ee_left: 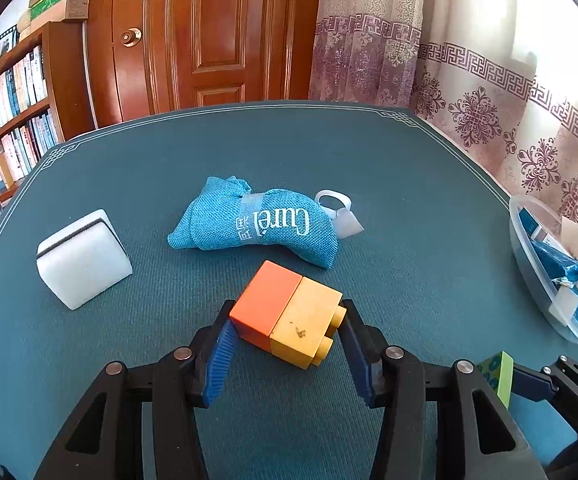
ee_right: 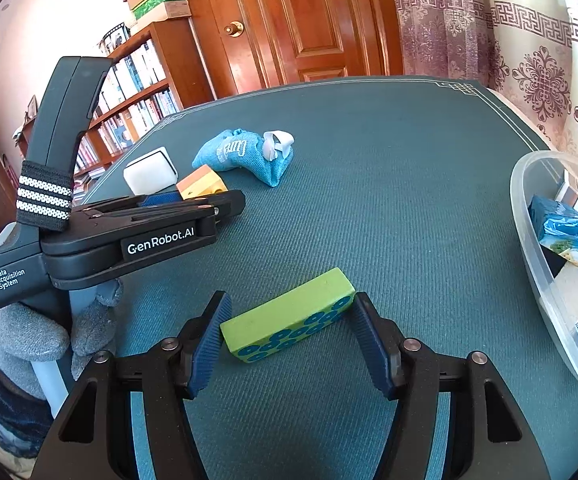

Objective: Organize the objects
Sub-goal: 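Carry the green brick with the right gripper into the bowl and release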

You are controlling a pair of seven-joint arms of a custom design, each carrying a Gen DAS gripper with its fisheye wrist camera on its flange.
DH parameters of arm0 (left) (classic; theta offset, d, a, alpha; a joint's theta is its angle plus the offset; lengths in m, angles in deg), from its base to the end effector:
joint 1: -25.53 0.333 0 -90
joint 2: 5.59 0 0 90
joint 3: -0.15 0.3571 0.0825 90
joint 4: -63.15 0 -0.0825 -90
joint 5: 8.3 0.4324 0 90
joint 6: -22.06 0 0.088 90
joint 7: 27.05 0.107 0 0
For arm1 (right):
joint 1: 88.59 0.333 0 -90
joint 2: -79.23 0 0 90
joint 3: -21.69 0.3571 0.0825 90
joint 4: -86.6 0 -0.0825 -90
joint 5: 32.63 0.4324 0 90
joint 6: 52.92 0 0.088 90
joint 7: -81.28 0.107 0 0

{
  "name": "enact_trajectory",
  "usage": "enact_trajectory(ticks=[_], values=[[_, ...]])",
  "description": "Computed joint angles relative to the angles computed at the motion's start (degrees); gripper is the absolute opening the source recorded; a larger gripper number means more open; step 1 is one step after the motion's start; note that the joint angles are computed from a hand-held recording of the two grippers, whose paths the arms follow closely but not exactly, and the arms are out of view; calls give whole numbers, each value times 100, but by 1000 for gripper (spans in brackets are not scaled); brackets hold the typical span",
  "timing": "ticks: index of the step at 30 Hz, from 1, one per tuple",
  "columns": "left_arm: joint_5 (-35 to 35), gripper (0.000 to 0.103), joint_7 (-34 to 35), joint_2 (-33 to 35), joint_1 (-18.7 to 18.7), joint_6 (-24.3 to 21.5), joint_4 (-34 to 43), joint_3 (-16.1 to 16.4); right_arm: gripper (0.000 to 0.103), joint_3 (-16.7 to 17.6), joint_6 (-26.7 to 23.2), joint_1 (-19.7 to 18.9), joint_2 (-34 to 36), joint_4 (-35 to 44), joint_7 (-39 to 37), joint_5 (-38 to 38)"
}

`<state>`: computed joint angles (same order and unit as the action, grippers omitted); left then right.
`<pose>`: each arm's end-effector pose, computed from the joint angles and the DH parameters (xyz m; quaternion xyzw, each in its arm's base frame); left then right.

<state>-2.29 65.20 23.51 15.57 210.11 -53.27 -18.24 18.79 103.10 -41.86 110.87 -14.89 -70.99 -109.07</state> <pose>0.6175 -0.3223 0.2929 -0.4545 0.8057 -0.3466 0.1553 0.5010 0.5361 0.2729 -0.6108 0.6844 -0.2107 0.3377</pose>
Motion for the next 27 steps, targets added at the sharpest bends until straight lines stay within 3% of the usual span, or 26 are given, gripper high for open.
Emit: enact_trajectory(ticks=[9, 21, 27], values=[[143, 53, 56, -68, 229, 59, -157, -291, 63, 58, -217, 91, -364, -397, 780, -408], [275, 53, 94, -140, 340, 85, -323, -471, 63, 716, -1557, -252, -1369, -1456, 1565, -610], [296, 53, 100, -166, 285, 84, -368, -454, 63, 968, -1926, -504, -1848, -2013, 2042, -588]])
